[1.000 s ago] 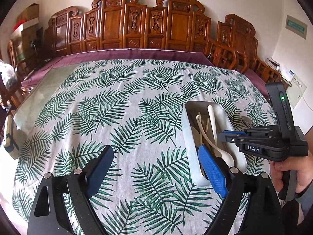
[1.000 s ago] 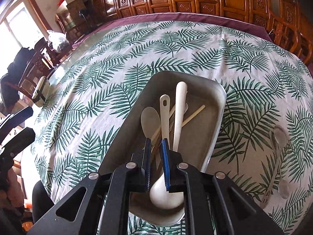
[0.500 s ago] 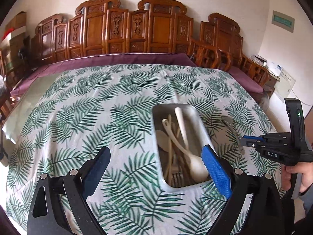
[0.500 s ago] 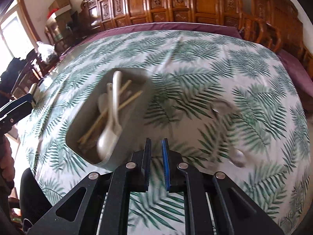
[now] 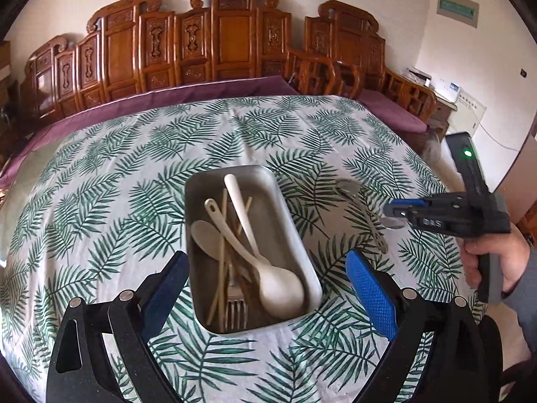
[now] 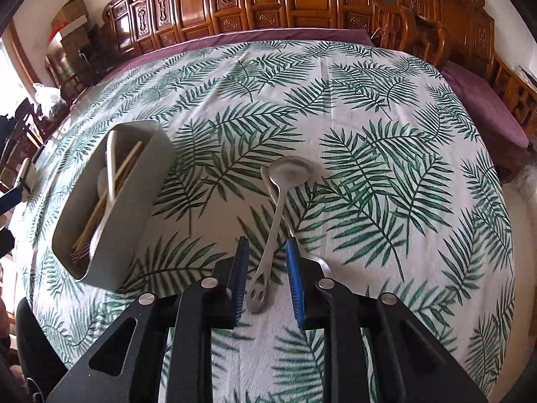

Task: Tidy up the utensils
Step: 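Grasp the metal spoon on the cloth with the right tool, then grasp a metal utensil from the cloth with the left tool while the right holds the spoon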

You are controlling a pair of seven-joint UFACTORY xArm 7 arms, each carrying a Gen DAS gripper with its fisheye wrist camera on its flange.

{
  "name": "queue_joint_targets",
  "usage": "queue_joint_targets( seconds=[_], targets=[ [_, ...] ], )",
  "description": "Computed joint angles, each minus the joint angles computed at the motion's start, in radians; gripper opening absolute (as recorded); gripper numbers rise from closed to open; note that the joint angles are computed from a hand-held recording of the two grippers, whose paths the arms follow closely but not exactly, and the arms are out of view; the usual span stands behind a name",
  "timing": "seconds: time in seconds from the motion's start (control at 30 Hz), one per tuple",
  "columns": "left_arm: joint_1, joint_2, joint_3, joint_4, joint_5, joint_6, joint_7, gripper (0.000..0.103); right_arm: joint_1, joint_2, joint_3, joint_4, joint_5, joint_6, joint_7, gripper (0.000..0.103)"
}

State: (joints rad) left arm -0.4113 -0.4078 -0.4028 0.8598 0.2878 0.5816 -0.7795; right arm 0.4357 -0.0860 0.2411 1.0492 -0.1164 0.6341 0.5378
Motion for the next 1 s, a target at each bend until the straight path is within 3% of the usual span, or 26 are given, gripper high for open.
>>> queue_joint_targets(
  seconds=[0.4, 0.5, 0.77, 1.0],
  targets=[
    [-0.037, 0.065, 0.009, 0.037, -0.01, 0.003, 0.02, 0.091, 0.01, 0.188, -0.036, 0.146, -0.017, 0.03, -0.001, 0.025],
    [-0.041, 0.066, 0.009, 0.036, -0.01, 0.003, 0.018, 0.091, 0.015, 0.205, -0.042, 0.162, -0.027, 0.043, 0.0, 0.019],
    [-0.044, 0.058, 0.009, 0.032, -0.011, 0.008, 0.011, 0.091, 0.021, 0.202, -0.045, 0.162, -0.024, 0.056, 0.0, 0.007],
    [-0.046, 0.064, -0.001, 0.042, 0.0, 0.019, 0.004, 0.091, 0.018, 0.124, -0.033, 0.097, 0.014, 0.019, 0.009, 0.007]
  ],
)
